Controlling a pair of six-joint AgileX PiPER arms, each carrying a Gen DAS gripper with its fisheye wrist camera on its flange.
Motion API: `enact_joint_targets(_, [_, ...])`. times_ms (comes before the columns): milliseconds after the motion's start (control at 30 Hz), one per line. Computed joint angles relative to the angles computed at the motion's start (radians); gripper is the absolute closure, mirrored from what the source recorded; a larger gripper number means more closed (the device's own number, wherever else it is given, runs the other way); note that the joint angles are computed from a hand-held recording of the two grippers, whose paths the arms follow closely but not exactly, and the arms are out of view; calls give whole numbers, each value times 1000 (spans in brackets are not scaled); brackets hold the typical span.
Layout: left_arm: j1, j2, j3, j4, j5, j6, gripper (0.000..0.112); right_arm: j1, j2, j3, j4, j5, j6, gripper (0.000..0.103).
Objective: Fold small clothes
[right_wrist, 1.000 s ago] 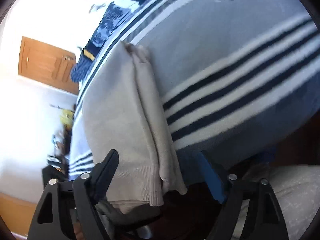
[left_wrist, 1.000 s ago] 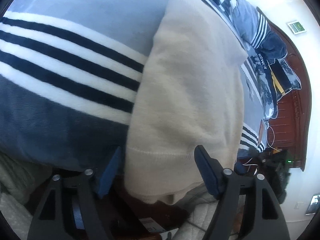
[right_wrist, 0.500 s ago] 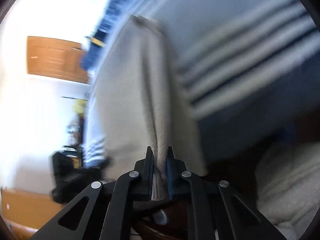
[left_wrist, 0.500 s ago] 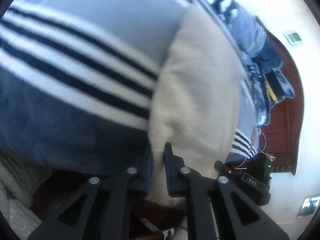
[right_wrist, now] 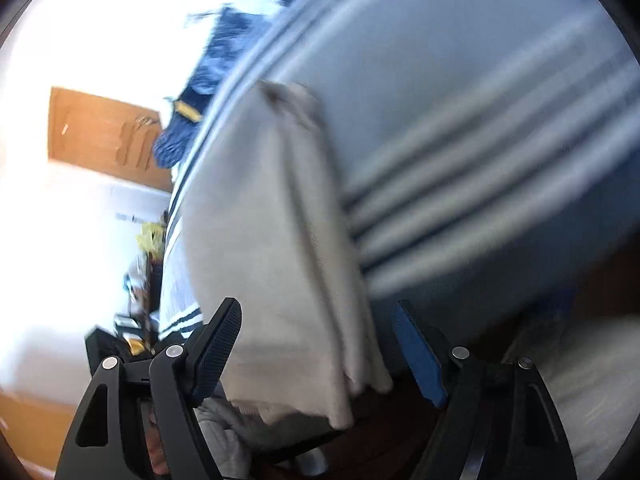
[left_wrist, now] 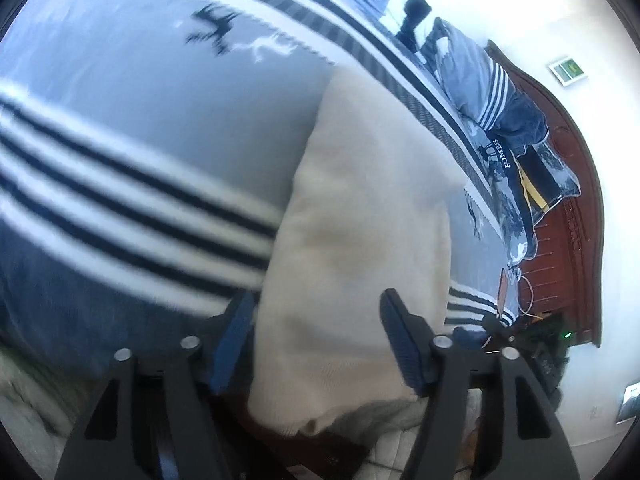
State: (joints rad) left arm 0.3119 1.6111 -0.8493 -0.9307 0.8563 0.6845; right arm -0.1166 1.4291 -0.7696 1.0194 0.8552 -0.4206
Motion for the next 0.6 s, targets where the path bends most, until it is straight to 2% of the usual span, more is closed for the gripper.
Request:
enact_joint_targets(67, [-24, 34, -77, 40, -4, -48, 41, 91, 14, -98, -103, -32, 111, 16])
enact_joint_targets(133, [-56, 83, -167, 78, -3, -101, 39, 102, 85, -200, -172, -13, 153, 16])
enact_joint_targets(300, [-121, 234, -380, 135, -24, -213, 39, 62, 348, -446, -122, 67, 125, 16])
enact_joint_targets(367, [-134, 315, -481, 160, -14, -267, 39, 61, 443, -546, -131, 72, 126, 16])
enact_joint_targets(533, [-129, 497, -711, 181, 66, -338, 39, 48, 659, -779, -112, 130, 122, 16])
enact_joint_targets(600, [-122, 559, -775, 157, 106, -345, 39, 39, 703, -793, -50, 142, 84, 15])
